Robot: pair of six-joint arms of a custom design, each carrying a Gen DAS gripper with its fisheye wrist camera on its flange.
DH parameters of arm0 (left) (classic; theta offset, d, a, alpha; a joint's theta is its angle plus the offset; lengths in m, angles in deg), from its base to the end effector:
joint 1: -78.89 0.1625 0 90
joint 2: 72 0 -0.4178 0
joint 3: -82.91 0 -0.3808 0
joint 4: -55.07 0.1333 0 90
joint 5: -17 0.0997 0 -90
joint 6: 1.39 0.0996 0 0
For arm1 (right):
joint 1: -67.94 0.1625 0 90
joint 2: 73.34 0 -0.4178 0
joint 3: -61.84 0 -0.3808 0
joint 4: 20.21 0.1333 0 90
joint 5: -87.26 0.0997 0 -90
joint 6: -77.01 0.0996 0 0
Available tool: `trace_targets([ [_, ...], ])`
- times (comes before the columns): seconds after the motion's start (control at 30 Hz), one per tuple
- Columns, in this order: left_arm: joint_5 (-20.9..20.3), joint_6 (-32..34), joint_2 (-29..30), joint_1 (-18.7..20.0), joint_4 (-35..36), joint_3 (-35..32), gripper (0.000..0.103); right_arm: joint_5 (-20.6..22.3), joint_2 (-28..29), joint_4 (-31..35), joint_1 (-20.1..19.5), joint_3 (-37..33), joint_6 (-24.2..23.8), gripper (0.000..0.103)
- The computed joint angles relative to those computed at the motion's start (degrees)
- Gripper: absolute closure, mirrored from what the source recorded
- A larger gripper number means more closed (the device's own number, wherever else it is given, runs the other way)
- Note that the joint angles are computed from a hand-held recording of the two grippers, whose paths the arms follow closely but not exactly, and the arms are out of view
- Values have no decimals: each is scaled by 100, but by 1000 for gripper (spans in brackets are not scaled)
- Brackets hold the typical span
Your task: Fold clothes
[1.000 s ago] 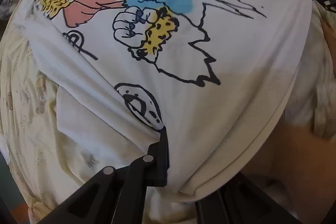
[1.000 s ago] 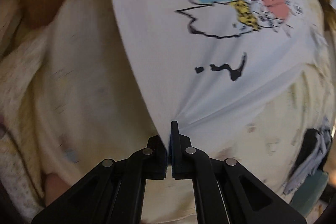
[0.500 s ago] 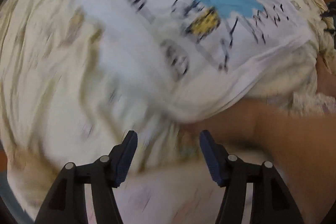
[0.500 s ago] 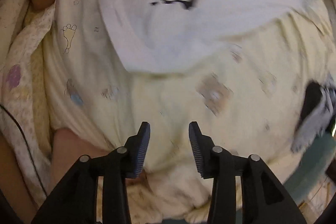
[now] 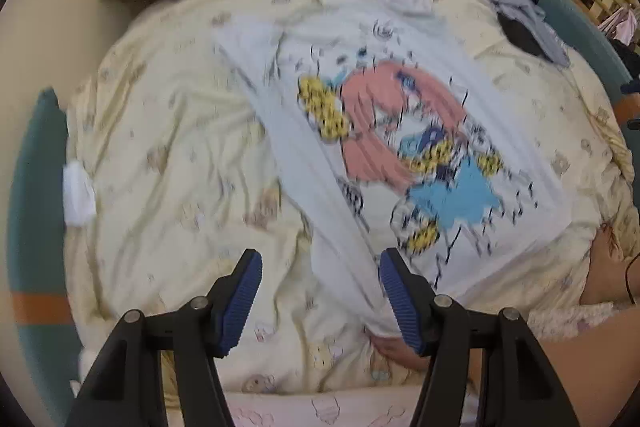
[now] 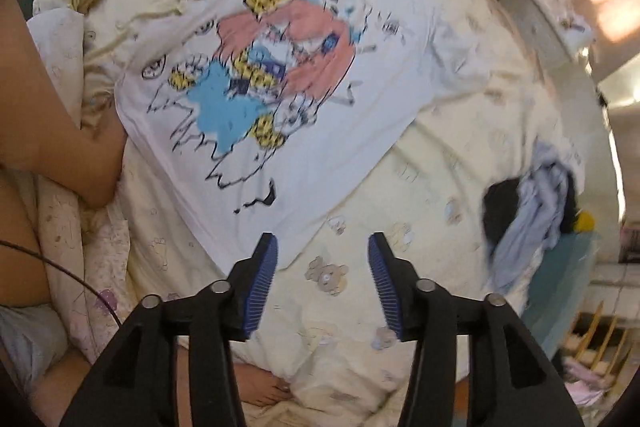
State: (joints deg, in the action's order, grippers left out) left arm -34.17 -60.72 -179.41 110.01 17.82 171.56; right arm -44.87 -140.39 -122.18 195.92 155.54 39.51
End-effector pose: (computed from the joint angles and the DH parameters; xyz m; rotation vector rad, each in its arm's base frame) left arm -0.1341 -0.3096 0.5636 0.2369 2.2829 -0.3320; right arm 0.4099 -0.4170 0.2797 1.5562 -1.8169 -0.3039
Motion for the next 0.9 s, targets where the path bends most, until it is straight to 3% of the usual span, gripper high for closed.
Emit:
trace_targets([
  [0.1,219,-48,303,124,-107,-223,41,114,287,-469,30,-323,-185,20],
  [0.3,784,454,1042,972,-644,-686,41,668,853,-1080,-302,-1100,13,20],
  [0.5,1153,1749,2112,1959,-2113,-1107,41,1419,2037,-1326,-830,-2365,-6,20],
  [0.63,1244,1783,2613,2467,-2955,-1271,41,1791,3052,-1514,-1237,-3578,69,20],
  [0.7,948,1822,2688,2661,-3669,-1239,41,1917,3451,-1627,-1422,-4118,288,21],
  [0.8,906,1757,2902,2775,-3696,-1372,41,1677,4170,-1741,-1636,-5090,338,25],
  [0.9,859,1624,3191,2877,-3316,-1740,41,1422,5050,-1172,-1785,-6464,295,36],
])
